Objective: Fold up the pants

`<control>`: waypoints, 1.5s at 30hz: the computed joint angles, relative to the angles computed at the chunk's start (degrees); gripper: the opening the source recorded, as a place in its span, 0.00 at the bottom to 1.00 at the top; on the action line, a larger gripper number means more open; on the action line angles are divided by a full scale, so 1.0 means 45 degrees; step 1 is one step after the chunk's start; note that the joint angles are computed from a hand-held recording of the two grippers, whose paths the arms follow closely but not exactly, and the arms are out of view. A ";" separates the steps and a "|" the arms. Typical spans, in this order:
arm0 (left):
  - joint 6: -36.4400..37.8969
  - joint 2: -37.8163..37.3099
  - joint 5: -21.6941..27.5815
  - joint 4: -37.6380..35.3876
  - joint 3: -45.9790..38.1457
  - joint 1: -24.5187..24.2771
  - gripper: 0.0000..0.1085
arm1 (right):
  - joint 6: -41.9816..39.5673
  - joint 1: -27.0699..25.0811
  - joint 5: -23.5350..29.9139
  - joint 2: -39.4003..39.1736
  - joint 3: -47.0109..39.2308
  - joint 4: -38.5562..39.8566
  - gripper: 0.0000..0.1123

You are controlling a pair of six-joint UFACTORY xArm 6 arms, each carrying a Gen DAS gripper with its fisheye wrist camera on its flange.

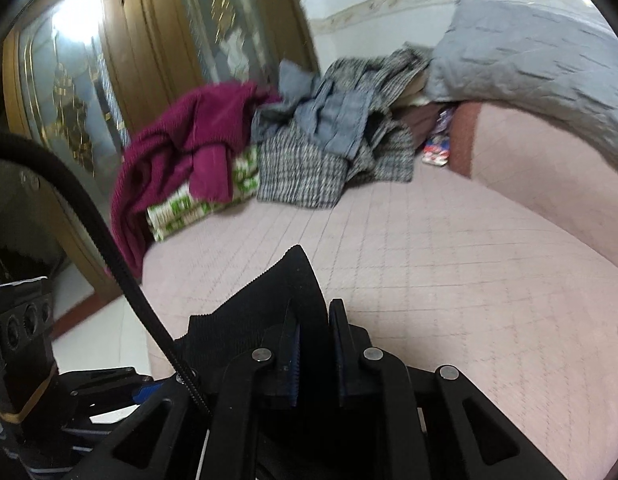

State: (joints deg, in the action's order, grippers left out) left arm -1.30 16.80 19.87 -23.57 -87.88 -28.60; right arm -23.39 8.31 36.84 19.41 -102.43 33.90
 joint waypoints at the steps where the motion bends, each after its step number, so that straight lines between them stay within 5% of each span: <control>1: 0.0300 -0.0060 -0.0021 -0.0141 -0.0056 -0.0186 0.20 | -0.0147 -0.0146 -0.0216 -0.0559 0.0662 0.0309 0.11; 14: 0.2420 0.1379 0.0926 -0.0124 -0.1874 -0.3008 0.20 | -0.0912 -0.2818 -0.1920 -0.5705 0.7573 0.2323 0.08; 21: 0.3537 0.2681 0.3227 -0.0781 -0.3227 -0.3976 0.20 | 0.3210 -0.3990 -0.3233 -0.6608 1.0168 -0.0959 0.11; 24: 0.4689 0.2215 0.3495 -0.0884 -0.2667 -0.4275 0.20 | 0.3702 -0.4365 -0.3275 -0.7252 1.0857 -0.0910 0.15; 26: 0.5409 0.1670 0.3457 -0.1086 -0.2102 -0.4261 0.20 | 0.3830 -0.4611 -0.3011 -0.7760 1.1238 -0.0666 0.19; 30: 0.6049 0.0888 0.3075 -0.1767 -0.1580 -0.3609 0.21 | 0.2523 -0.4801 -0.2593 -0.8721 1.1814 0.1541 0.46; 34: 0.4699 0.0868 0.2014 -0.0397 -0.1626 -0.2913 0.21 | 0.1939 -0.4335 -0.2248 -0.8885 1.1818 0.2363 0.47; 39: 0.3043 0.2782 0.2284 0.1249 -0.4094 -0.2209 0.21 | 0.1739 -0.3739 -0.1806 -0.7855 1.1058 0.2280 0.47; 42: 0.2270 0.3877 0.2715 0.2338 -0.5279 -0.2011 0.21 | 0.2035 -0.3602 -0.1803 -0.7078 1.0619 0.2216 0.46; 45: 0.1538 0.4997 0.3432 0.2899 -0.6579 -0.1924 0.21 | 0.1266 -0.3403 -0.2552 -0.6917 1.0720 0.3226 0.12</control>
State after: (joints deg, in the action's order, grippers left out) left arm 5.62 39.29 35.32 -10.53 -117.49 -37.26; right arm -17.69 -7.00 25.36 -11.72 -54.19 48.41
